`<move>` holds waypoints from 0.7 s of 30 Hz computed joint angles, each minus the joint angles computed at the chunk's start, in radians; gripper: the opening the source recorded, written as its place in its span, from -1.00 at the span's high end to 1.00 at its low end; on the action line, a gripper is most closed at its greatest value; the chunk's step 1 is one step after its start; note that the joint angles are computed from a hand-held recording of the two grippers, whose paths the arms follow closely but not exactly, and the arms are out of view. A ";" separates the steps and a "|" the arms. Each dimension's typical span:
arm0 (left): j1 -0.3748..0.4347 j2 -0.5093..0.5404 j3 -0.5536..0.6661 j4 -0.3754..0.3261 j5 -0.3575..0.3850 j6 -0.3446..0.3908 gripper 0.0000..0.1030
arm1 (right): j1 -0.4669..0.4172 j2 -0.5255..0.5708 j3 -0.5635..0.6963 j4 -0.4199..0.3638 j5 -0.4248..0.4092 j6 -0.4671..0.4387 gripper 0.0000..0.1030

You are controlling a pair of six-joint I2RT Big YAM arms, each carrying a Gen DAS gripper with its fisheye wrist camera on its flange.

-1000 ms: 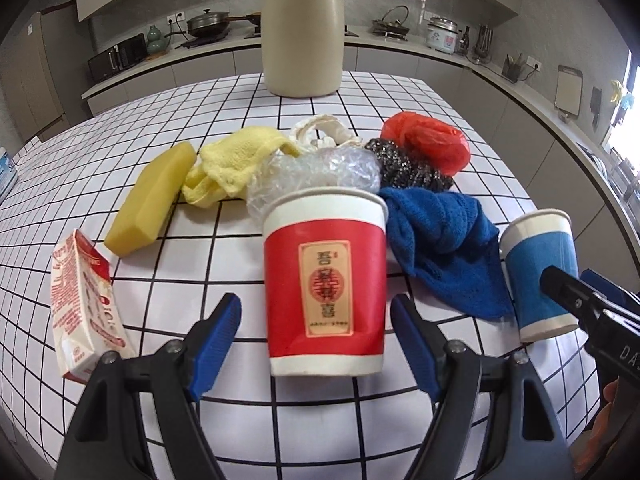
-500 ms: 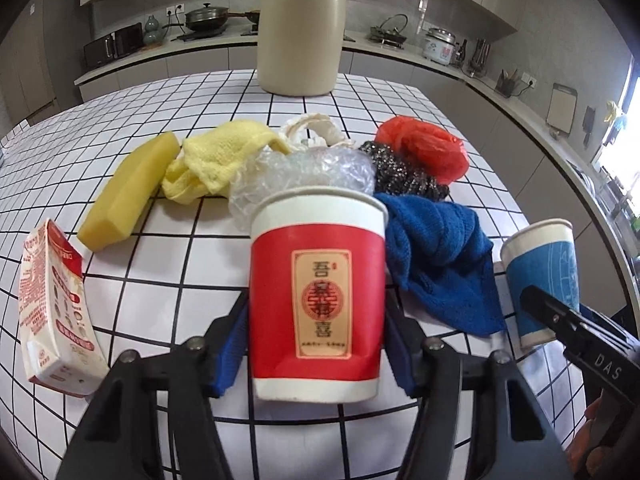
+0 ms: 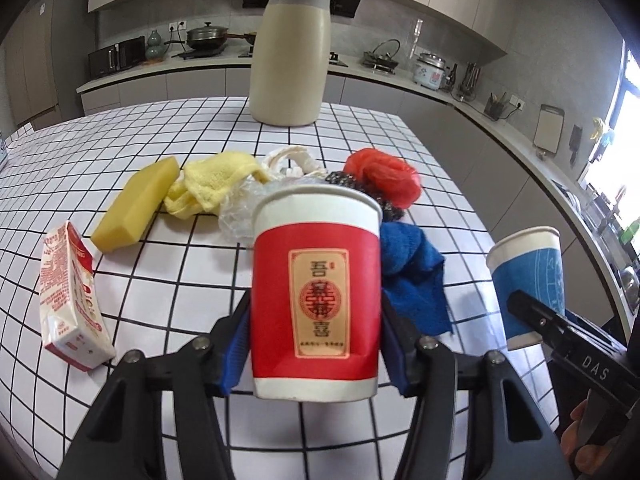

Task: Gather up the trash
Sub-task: 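Carry both cups over the black bin and open both tools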

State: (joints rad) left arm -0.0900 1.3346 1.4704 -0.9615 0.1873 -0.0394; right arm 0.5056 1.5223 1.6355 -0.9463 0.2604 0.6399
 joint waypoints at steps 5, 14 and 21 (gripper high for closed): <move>-0.046 -0.032 -0.014 -0.009 -0.006 -0.013 -0.12 | -0.010 -0.062 -0.049 0.012 0.004 -0.011 -0.17; -0.185 -0.061 -0.019 -0.025 -0.016 -0.048 -0.12 | -0.053 -0.211 -0.174 0.002 0.026 0.006 -0.17; -0.319 -0.042 0.008 -0.032 -0.028 -0.076 -0.12 | -0.126 -0.350 -0.285 -0.029 0.041 0.018 -0.17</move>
